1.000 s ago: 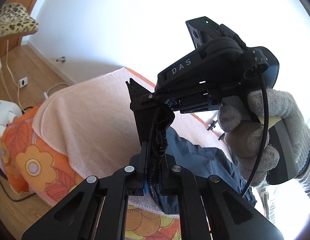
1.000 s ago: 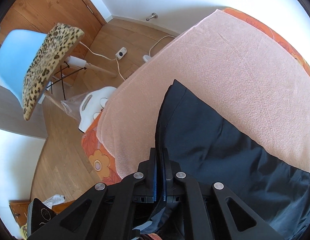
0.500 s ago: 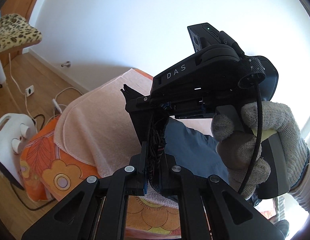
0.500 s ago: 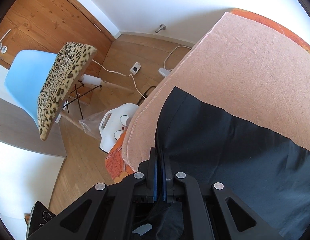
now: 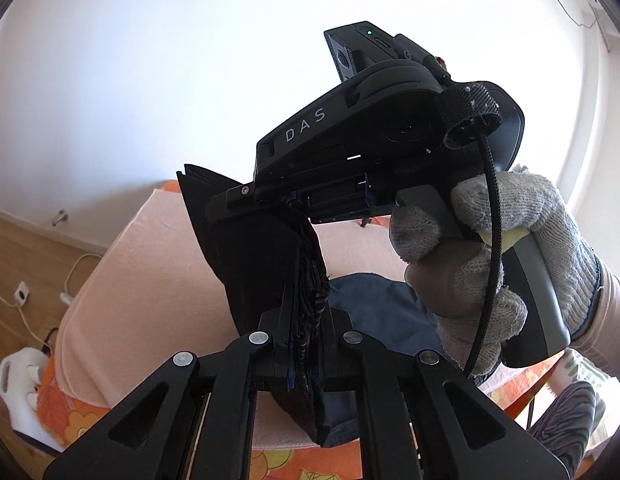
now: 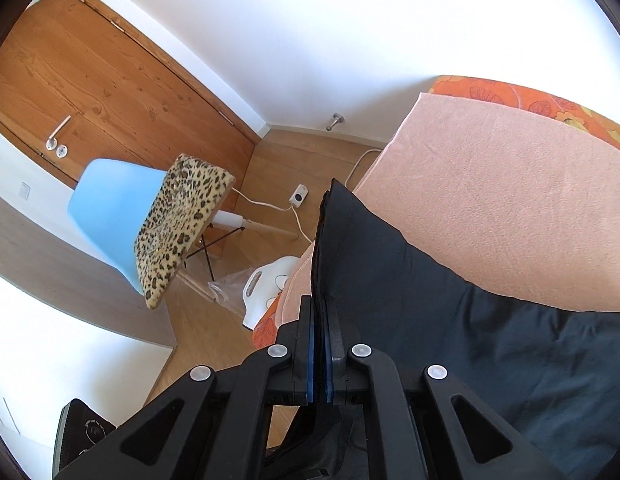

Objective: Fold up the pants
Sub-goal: 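Lift the folded pants with both grippers and carry them across the bed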

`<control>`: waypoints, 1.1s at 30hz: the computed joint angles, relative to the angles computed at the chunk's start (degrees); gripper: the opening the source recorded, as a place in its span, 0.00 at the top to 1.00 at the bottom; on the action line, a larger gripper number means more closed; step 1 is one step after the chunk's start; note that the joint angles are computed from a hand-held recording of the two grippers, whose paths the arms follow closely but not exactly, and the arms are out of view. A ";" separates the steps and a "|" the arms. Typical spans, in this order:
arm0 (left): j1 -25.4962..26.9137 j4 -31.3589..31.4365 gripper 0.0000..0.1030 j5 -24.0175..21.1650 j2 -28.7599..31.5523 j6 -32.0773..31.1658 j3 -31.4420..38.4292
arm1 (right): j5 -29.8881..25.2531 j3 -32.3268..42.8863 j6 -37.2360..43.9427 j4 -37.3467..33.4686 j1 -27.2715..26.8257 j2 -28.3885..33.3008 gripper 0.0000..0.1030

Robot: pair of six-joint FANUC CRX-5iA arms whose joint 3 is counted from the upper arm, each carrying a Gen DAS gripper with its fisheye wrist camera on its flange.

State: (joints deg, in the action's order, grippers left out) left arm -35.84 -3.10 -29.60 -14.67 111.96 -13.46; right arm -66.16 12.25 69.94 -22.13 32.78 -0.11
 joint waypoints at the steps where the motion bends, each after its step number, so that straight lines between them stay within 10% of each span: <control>1: -1.29 -1.38 0.94 -0.73 1.16 0.67 1.96 | -0.17 -0.48 0.23 -0.16 -0.95 -1.29 0.99; 13: -13.57 -3.27 0.94 -0.70 15.98 0.47 17.76 | -5.66 -8.81 5.30 -2.93 -17.06 -17.26 0.99; 24: -18.74 13.63 0.94 6.06 34.20 -10.94 26.71 | -15.91 -15.18 21.84 -11.65 -48.88 -20.80 0.99; 33: -20.90 17.41 0.89 -8.64 48.08 -10.09 45.96 | -17.87 -19.98 32.72 -16.05 -66.08 -15.67 0.99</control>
State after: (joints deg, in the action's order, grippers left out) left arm -56.74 14.31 -38.24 33.40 101.87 32.50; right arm -84.03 -7.73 102.65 -38.18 -33.30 -15.78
